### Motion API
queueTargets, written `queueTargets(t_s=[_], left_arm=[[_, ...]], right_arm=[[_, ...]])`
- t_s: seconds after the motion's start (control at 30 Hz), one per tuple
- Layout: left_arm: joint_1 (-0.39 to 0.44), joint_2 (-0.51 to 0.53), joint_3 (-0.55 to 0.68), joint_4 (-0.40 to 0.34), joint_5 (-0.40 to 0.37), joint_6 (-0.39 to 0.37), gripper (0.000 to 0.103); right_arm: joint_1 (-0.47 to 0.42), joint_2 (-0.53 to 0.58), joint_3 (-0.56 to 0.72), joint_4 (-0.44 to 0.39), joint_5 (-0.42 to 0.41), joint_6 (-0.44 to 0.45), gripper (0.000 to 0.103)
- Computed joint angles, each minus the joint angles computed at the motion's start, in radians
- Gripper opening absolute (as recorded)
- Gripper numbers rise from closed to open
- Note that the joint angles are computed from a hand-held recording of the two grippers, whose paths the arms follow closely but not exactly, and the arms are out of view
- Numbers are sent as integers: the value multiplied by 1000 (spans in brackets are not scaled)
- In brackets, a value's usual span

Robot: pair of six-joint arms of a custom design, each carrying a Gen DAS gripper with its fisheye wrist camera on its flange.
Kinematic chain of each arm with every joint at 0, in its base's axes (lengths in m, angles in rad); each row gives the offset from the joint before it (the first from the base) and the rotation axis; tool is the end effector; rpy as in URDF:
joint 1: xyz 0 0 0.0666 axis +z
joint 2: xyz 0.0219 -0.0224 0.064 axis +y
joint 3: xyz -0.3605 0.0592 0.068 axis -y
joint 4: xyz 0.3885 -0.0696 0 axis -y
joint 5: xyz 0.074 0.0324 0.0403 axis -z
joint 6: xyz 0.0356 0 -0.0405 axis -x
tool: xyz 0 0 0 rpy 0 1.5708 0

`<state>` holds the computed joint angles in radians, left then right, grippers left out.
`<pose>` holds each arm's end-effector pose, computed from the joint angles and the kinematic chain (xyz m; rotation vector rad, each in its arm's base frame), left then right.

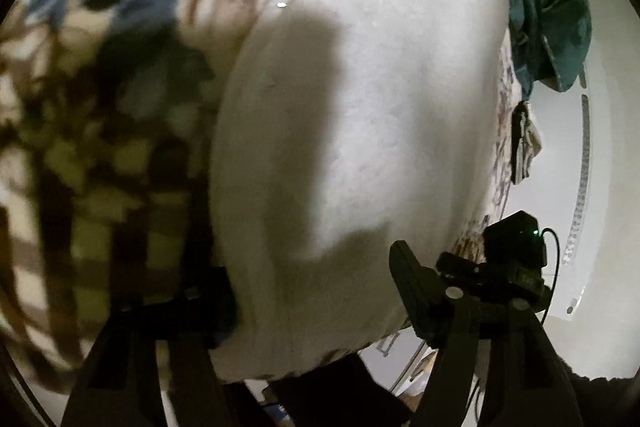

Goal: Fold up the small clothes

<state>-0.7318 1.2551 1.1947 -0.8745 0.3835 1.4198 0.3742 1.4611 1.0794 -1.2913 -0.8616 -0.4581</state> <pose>0.3076 -0.2947 0.3847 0.8049 -2.7969 1.1090 0.3630 0.1712 0.2550 -0.1650 -2.5170 -1.0079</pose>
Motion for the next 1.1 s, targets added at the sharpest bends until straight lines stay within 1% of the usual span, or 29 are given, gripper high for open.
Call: queueTargets(t_s=[0.1, 0.13, 0.17, 0.2, 0.23, 0.27, 0.33, 0.4, 0.53, 0.6, 0.7, 0.73, 0.8, 0.87, 0.93, 1.0, 1.07, 1.1], left_arm=[[-9, -12, -14, 31, -34, 16, 66], [-14, -13, -11, 26, -51, 18, 56], [-22, -7, 1, 14, -69, 14, 43], [-29, -11, 1, 3, -87, 12, 9], [-34, -26, -10, 14, -98, 26, 10], [-39, -37, -14, 18, -116, 46, 10], [-48, -53, -12, 21, -147, 71, 9], [-56, -61, 12, -2, -175, 81, 9], [-53, -55, 98, -42, -219, 83, 9], [-43, -42, 149, -58, -239, 65, 9], [-2, -4, 250, -92, -258, 6, 9], [20, 19, 294, -97, -259, -19, 9], [59, 49, 347, -102, -258, -66, 9], [104, 102, 407, -81, -240, -107, 9], [160, 181, 486, -64, -217, -154, 9], [210, 237, 530, -51, -189, -196, 9], [266, 316, 593, -39, -153, -216, 9], [291, 357, 623, -30, -134, -217, 10]], right_arm=[[24, -16, -32, 104, -38, -91, 67], [34, -21, -37, 130, -38, -117, 67], [50, -26, -39, 153, -38, -141, 66], [17, -34, -32, 124, -46, -103, 54], [23, -37, -28, 123, -40, -106, 24], [23, -46, -33, 123, -43, -111, 21], [25, -74, -41, 143, -35, -146, 19], [24, -101, -47, 153, -25, -170, 18], [39, -133, 10, 122, -4, -195, 17], [39, -132, 74, 78, 11, -161, 17], [45, -108, 189, 53, 27, -148, 16], [35, -94, 228, 37, 31, -129, 16], [28, -38, 338, 36, 42, -122, 16], [18, 31, 453, 35, 57, -112, 16], [12, 131, 596, 32, 83, -97, 16], [-1, 235, 738, 24, 104, -97, 16], [-18, 356, 899, -16, 117, -72, 16], [-21, 430, 1002, -40, 131, -73, 16]])
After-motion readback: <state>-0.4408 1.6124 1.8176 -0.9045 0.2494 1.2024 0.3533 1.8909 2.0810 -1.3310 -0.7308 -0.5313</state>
